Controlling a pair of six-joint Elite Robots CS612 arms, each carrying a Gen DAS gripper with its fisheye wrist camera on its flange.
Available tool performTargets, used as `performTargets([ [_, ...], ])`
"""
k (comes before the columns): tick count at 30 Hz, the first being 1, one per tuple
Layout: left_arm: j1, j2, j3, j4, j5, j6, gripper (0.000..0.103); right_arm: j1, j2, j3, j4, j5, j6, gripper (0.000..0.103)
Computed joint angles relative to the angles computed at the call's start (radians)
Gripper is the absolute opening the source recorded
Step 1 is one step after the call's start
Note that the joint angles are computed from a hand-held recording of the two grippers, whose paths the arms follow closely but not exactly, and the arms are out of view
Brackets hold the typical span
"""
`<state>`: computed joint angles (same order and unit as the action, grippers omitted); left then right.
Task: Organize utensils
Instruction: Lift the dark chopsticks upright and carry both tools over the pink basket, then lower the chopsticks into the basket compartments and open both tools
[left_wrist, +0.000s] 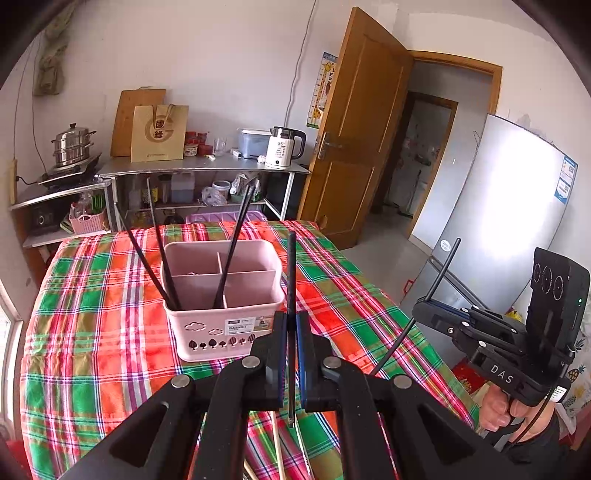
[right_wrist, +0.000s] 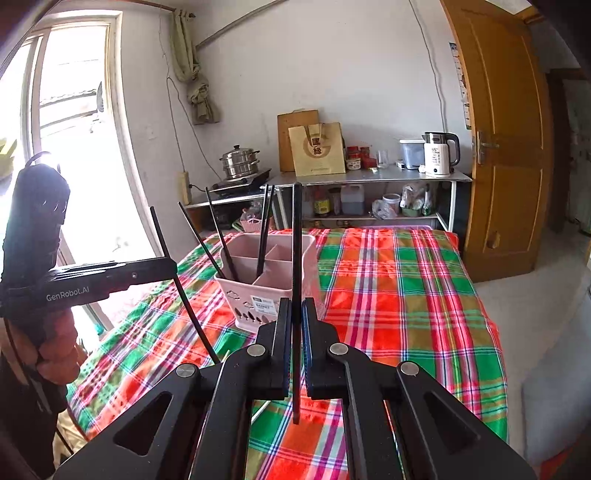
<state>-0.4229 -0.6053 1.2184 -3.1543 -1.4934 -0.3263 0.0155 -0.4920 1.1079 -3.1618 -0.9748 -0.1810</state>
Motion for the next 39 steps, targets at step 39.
performTargets([
  [39,0.098,0.111,-0.284,0.107,0.056,-0.005,0.004,0.097,0.290,-0.619,0.189,-0.003,0.108,0.005],
])
